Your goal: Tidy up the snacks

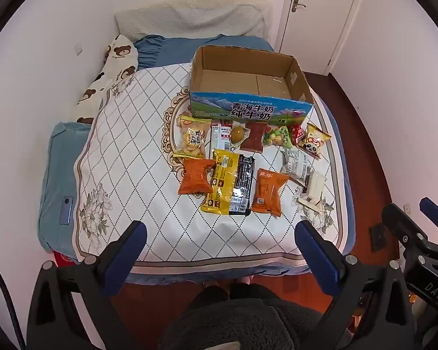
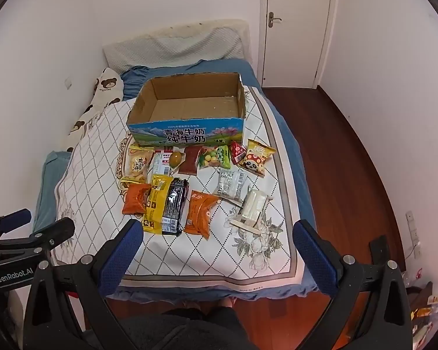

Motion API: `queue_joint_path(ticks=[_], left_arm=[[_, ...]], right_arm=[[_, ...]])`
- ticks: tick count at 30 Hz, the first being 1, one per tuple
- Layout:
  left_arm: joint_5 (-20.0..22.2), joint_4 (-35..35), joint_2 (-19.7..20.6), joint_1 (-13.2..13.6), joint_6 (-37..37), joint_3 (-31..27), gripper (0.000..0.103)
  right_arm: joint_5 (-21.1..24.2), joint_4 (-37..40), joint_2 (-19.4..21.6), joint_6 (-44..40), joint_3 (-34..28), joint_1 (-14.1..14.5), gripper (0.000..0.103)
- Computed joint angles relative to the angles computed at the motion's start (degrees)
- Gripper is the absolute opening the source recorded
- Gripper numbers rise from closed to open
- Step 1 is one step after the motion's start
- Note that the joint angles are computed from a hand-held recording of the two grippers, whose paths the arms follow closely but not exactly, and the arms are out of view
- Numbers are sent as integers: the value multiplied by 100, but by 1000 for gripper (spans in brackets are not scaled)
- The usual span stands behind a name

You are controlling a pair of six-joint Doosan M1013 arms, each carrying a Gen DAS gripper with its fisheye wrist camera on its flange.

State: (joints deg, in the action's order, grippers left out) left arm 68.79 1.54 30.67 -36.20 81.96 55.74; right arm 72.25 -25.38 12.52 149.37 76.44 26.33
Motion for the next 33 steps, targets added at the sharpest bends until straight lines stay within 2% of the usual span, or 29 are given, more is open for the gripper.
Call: queue_joint_path(ticks=[12,14,33], left_arm=[[39,-66,22,28,46,-34,103],[31,-99,-78,59,62,85,103],[12,65,-150,-32,-44,194,103]], right_arm=[[-41,44,-96,-94,90,-43,103],[7,23,-121,-82,89,6,103],[-18,74,-98,-119,119,20,103]])
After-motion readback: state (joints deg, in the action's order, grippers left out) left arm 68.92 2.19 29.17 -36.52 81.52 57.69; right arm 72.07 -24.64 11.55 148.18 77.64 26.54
